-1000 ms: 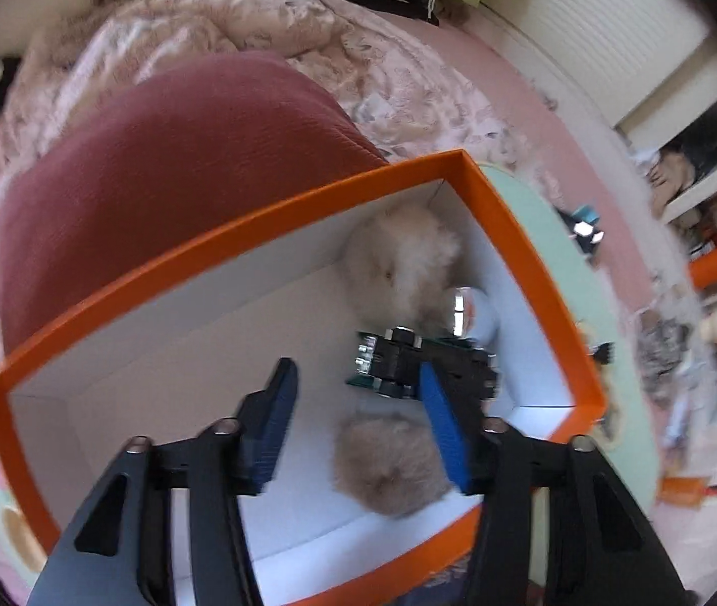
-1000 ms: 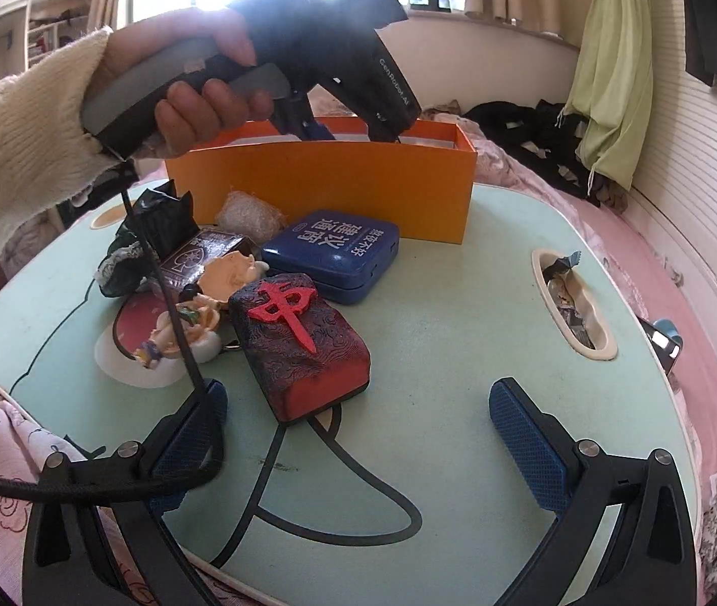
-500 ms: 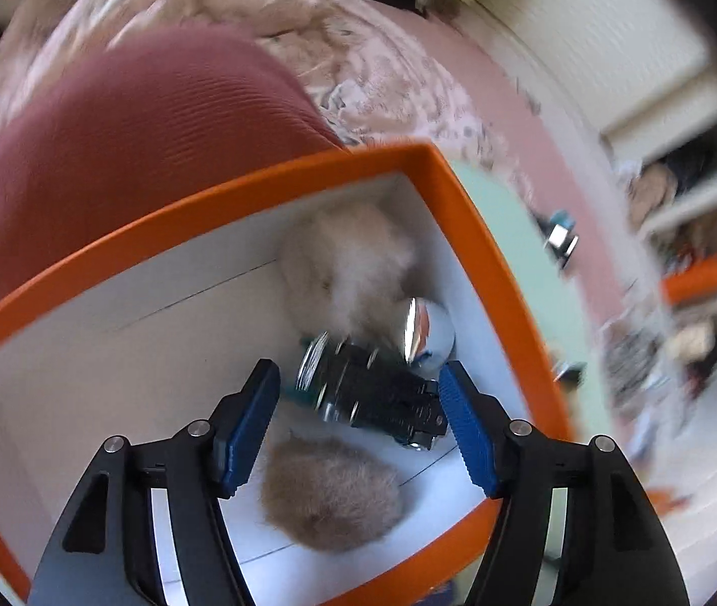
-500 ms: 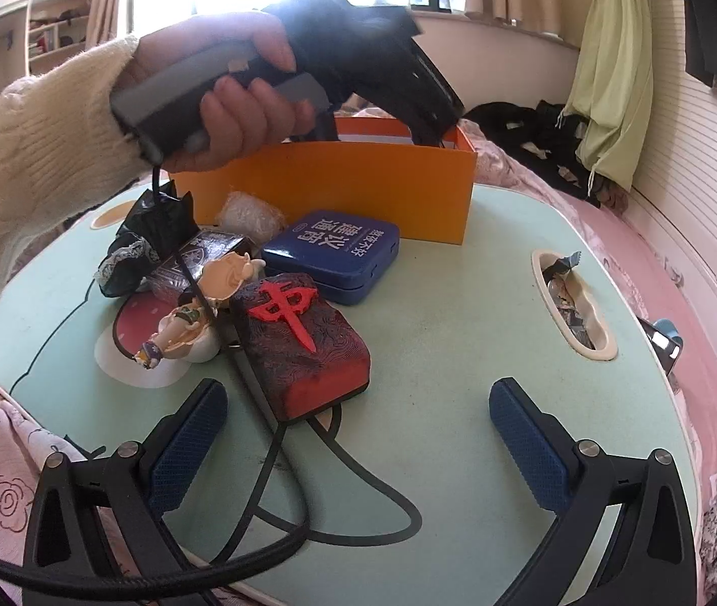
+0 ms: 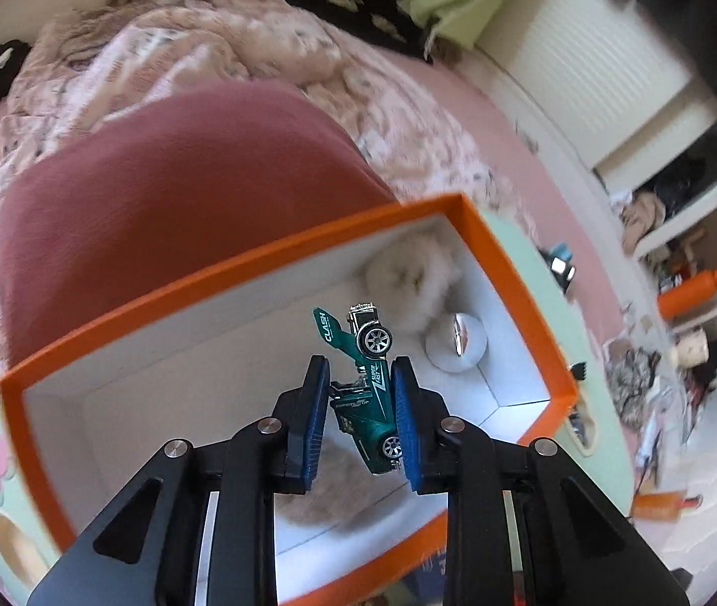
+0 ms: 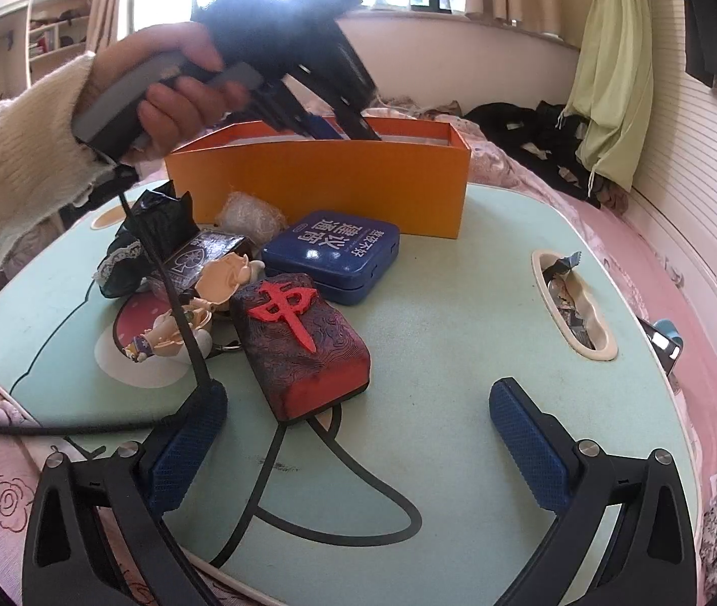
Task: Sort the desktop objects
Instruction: 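Grasp the green toy car in the box with the left gripper, set it on the table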
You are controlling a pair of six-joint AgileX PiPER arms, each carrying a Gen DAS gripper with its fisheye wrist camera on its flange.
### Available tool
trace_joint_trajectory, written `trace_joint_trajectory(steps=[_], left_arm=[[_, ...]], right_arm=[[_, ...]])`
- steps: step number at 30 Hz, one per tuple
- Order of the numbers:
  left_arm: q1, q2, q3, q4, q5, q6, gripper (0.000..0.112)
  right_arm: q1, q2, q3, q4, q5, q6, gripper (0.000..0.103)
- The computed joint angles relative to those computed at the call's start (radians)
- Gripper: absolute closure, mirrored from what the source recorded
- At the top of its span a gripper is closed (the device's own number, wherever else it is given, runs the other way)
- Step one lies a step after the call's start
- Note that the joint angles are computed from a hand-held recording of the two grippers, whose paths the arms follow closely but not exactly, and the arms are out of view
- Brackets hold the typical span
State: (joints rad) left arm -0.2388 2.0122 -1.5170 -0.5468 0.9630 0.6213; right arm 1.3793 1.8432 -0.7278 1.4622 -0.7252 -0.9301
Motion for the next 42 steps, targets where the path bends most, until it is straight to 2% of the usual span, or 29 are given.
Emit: trace_joint_trajectory(steps=[2, 7, 10, 13, 15, 18, 19, 21, 23, 25, 26, 27, 30, 33, 35, 38, 40, 42], left_arm=[[0.038, -0.047, 0.035, -0.056, 0.016, 0.058, 0.086], [0.123, -0.281, 0.232, -0.127, 0.015, 0.209, 0.086], [0.17, -0.364, 0.337, -0.152, 0.054, 0.297, 0.086], [0.16, -0.414, 0.46, -0.147, 0.041, 0.349, 0.086], [0.132, -0.428, 0.532, -0.139, -0.011, 0.367, 0.086], [0.08, -0.47, 0.646, -0.164, -0.202, 0.389, 0.086], [0.076, -0.484, 0.67, -0.198, -0.235, 0.421, 0.086], [0.086, -0.508, 0.694, -0.269, -0.241, 0.491, 0.084], [0.123, -0.537, 0.708, -0.318, -0.196, 0.542, 0.075], [0.176, -0.603, 0.742, -0.367, -0.162, 0.607, 0.057], [0.181, -0.645, 0.769, -0.361, -0.176, 0.611, 0.05], [0.181, -0.693, 0.798, -0.319, -0.212, 0.586, 0.041], [0.149, -0.816, 0.9, -0.113, -0.338, 0.432, 0.04], [0.191, -0.873, 1.003, -0.046, -0.357, 0.428, 0.04], [0.223, -0.863, 1.058, -0.079, -0.38, 0.473, 0.04], [0.239, -0.81, 1.146, -0.17, -0.469, 0.561, 0.04], [0.218, -0.765, 1.184, -0.259, -0.529, 0.617, 0.036], [0.189, -0.784, 1.239, -0.43, -0.598, 0.76, 0.033]], right_arm=[[-0.004, -0.002, 0.004, -0.006, 0.002, 0.003, 0.0], [-0.004, -0.002, 0.004, -0.007, 0.002, 0.005, 0.0], [0.0, 0.0, 0.001, -0.001, 0.0, 0.002, 0.0], [-0.005, -0.002, 0.005, -0.008, 0.002, 0.006, 0.0], [-0.004, -0.002, 0.005, -0.007, 0.002, 0.006, 0.0], [-0.004, -0.001, 0.004, -0.008, 0.002, 0.007, 0.0], [-0.003, -0.001, 0.004, -0.007, 0.001, 0.006, 0.0], [-0.001, 0.0, 0.001, -0.004, 0.0, 0.004, 0.0], [-0.002, 0.0, 0.002, -0.006, 0.001, 0.006, 0.0], [-0.003, 0.0, 0.003, -0.006, 0.001, 0.006, 0.0], [-0.004, -0.001, 0.005, -0.009, 0.002, 0.007, 0.0], [-0.001, 0.0, 0.002, -0.004, 0.0, 0.005, 0.0], [-0.001, 0.001, 0.001, -0.004, 0.0, 0.005, 0.0], [-0.004, -0.001, 0.005, -0.009, 0.002, 0.007, 0.0], [-0.005, -0.001, 0.006, -0.011, 0.002, 0.009, 0.0], [-0.005, -0.001, 0.006, -0.01, 0.002, 0.008, 0.0], [-0.002, 0.001, 0.003, -0.006, 0.0, 0.007, 0.0], [-0.009, -0.002, 0.006, -0.013, 0.004, 0.007, 0.0]])
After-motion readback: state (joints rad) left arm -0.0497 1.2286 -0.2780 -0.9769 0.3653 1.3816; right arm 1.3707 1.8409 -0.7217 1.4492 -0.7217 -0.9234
